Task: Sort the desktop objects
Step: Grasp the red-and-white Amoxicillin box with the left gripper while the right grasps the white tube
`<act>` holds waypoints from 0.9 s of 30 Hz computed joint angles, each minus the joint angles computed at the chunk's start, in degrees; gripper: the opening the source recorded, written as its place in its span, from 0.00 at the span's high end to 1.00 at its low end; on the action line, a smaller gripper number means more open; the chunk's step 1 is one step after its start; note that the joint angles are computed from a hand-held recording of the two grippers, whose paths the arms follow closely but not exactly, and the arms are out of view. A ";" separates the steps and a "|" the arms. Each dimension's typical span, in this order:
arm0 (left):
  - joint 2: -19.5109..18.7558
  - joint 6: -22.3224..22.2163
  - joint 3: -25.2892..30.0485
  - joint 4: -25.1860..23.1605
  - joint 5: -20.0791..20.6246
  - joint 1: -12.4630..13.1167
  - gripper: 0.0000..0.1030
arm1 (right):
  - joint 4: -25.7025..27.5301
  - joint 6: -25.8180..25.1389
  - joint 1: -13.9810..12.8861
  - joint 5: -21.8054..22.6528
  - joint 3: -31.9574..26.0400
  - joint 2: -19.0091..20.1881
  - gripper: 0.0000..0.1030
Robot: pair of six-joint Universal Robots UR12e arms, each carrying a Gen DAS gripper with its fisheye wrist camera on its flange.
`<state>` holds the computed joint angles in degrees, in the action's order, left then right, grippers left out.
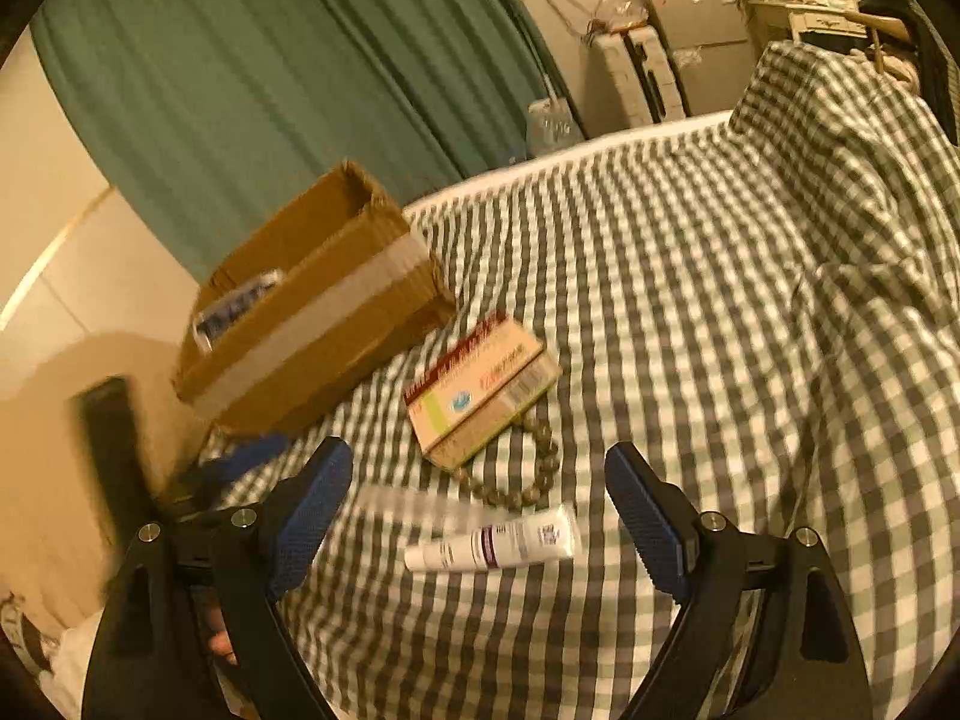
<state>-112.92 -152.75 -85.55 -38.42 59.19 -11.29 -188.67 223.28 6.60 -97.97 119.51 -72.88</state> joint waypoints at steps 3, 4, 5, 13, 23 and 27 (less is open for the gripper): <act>-3.52 3.44 3.70 -1.17 1.02 -1.92 0.00 | -2.78 0.25 -0.65 3.50 0.38 0.31 0.16; -4.49 4.94 4.39 -0.34 1.05 -2.46 0.00 | -2.59 0.66 -0.97 4.91 0.34 0.34 0.16; -5.46 6.17 4.90 0.98 1.14 -3.00 0.00 | -1.93 0.93 -1.09 5.55 0.29 0.34 0.16; -9.40 22.55 12.49 -18.90 -7.20 -3.60 0.00 | 1.95 3.28 -1.92 7.72 -0.58 0.75 0.16; -7.27 20.42 8.29 -10.27 -1.35 -4.50 0.19 | 8.04 6.03 -1.07 5.27 -1.05 1.00 0.16; -4.99 14.77 5.89 -6.88 -3.10 -2.44 0.20 | 10.28 7.81 0.66 1.62 -0.91 0.39 0.16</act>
